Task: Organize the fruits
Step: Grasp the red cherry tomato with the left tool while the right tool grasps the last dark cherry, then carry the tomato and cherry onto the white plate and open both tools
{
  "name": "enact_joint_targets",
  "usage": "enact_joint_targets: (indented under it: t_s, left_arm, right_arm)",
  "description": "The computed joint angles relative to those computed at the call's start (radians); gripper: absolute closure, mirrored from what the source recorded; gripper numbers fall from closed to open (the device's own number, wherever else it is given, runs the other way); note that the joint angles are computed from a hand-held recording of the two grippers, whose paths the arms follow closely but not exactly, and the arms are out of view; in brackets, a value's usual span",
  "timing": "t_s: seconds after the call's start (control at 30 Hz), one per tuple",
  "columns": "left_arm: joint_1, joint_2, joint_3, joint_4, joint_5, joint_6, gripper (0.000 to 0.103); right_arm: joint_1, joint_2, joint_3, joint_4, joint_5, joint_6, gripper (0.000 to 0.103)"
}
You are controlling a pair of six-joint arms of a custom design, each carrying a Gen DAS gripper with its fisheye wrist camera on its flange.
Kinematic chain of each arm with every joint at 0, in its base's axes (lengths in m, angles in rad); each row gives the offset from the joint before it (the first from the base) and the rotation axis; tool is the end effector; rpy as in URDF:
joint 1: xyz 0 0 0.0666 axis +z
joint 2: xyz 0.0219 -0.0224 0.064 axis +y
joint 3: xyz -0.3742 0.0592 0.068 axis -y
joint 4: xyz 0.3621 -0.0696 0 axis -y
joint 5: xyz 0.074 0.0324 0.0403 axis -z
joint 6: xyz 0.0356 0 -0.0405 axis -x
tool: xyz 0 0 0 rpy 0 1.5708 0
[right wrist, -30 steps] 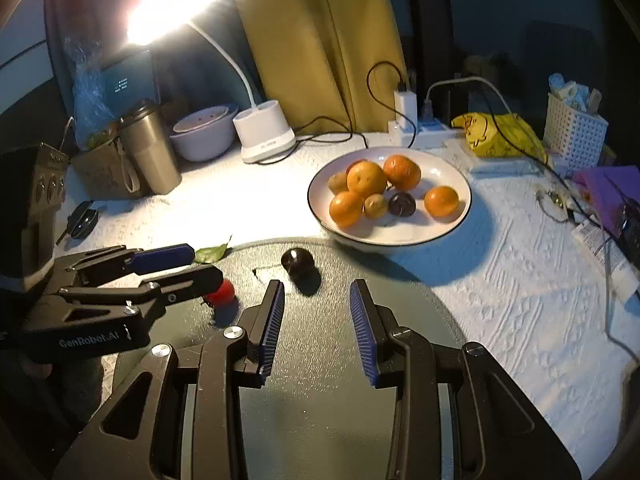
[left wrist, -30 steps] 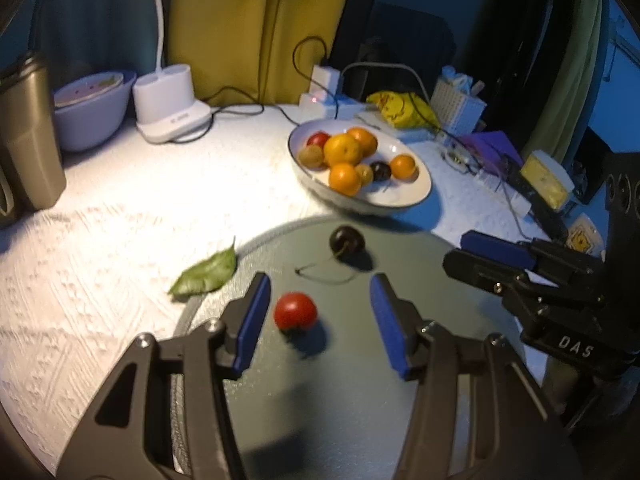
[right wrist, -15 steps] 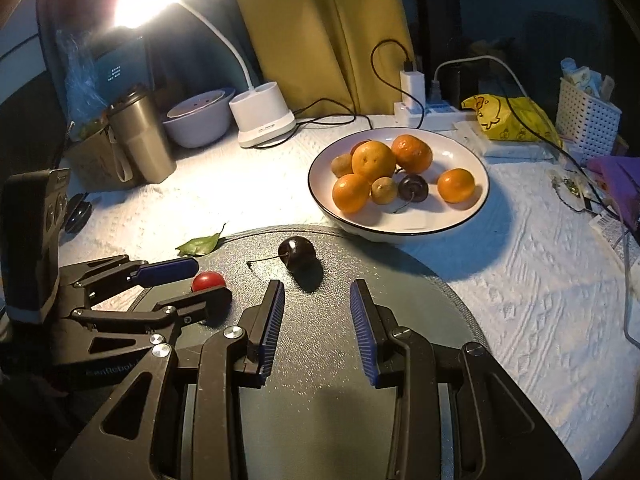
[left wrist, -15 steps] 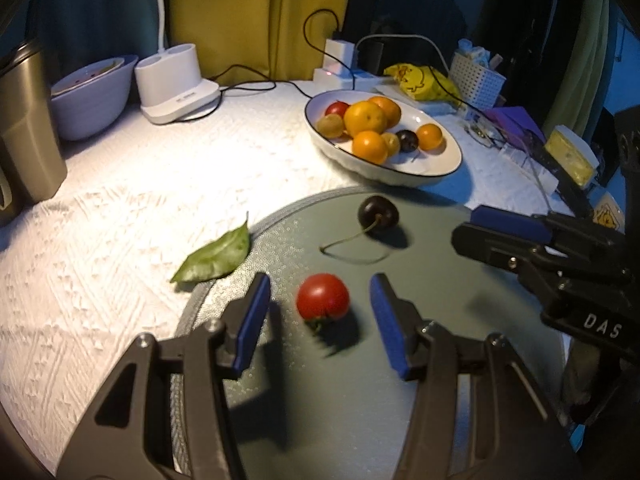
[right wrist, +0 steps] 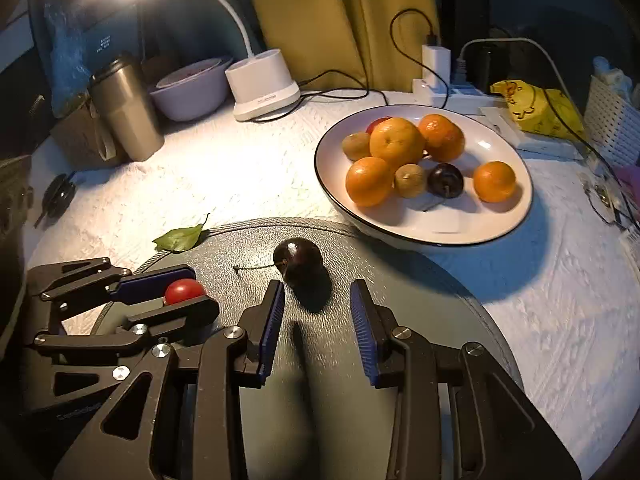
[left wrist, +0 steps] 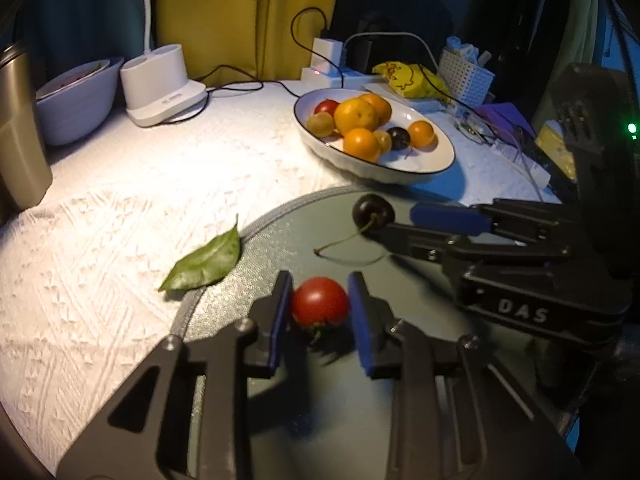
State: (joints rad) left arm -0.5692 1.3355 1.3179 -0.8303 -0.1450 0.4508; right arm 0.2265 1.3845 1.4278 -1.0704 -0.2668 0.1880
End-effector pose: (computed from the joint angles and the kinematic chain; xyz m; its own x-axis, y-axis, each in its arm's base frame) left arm 0.3689 -0.2304 0.4219 -0.7658 -0.0218 -0.6427 0.1323 0.9727 -0.1907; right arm 0.4239 0.1069 0.4338 -0.7539 -0.3588 -0.5504 -0.4992 0.8574 0.1250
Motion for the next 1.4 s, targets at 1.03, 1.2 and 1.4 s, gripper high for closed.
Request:
enact_joint_targets:
  t_s: [1.03,1.2,1.4]
  left_arm:
    - [-0.042,-0.011,0.052,-0.014,-0.020,-0.050,0.075]
    - [-0.062,0.018,0.102,-0.030,-0.038,-0.066,0.075]
    - [-0.073,0.063,0.168,-0.050,-0.052,-0.085,0.075]
  right_arm:
    - [-0.012,-0.050,-0.001,0.019,-0.001,0.020,0.076]
    - [-0.056,-0.065,0.005,0.021,-0.025,0.024,0.076]
    - [-0.104,-0.061,0.028,0.024,-0.053,0.028,0.076]
